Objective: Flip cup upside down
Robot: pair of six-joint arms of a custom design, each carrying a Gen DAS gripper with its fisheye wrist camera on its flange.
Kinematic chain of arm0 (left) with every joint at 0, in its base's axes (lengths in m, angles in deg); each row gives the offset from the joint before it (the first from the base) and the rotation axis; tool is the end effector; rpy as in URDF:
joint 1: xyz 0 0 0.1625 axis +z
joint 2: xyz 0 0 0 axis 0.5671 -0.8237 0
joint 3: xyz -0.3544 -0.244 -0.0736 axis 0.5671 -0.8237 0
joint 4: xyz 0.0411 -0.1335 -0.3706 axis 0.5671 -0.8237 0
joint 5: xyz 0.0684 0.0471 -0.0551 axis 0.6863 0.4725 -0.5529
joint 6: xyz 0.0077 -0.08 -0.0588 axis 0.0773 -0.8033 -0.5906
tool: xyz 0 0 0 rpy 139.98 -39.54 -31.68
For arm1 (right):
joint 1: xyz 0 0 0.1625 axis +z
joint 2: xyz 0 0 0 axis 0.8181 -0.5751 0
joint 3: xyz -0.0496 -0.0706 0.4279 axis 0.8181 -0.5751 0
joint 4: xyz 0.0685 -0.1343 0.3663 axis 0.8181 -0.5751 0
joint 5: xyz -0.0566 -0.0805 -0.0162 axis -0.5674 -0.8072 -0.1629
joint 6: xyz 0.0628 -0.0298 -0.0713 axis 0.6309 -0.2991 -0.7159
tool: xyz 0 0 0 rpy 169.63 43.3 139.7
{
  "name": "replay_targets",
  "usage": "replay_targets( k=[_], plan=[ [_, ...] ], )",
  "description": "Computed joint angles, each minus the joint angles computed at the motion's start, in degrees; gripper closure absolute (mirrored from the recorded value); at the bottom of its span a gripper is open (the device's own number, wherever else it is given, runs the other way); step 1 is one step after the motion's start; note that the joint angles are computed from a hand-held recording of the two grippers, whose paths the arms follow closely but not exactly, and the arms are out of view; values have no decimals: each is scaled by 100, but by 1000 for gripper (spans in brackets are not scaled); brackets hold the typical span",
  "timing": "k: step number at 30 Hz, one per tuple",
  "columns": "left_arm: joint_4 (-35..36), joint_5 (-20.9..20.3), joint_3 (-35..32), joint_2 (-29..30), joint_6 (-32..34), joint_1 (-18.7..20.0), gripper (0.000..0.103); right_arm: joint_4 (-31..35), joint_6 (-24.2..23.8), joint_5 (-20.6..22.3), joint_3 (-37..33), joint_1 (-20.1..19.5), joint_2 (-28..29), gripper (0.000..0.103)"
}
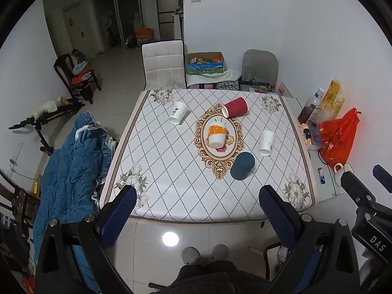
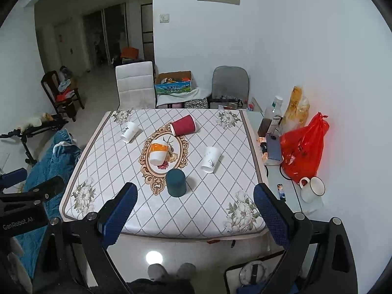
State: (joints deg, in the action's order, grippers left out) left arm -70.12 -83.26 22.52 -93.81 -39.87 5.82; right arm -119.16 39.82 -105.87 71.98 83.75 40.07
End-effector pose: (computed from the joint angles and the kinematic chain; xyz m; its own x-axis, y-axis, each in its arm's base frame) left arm -0.2463 -0.4871 0.4475 -0.7164 0.0584 -0.6952 0.4282 0.8235 -0.3721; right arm 0.5945 -0.4633 0.1816 -0.6761 0.1028 0.7296 -0.4288 0.7503 -0.5031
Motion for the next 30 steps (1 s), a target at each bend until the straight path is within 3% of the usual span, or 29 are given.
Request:
replay_targets(
  k=[30],
  plan=[
    [322, -10, 49, -85, -322, -259, 1, 45, 207, 275, 354, 6, -329, 5]
  ],
)
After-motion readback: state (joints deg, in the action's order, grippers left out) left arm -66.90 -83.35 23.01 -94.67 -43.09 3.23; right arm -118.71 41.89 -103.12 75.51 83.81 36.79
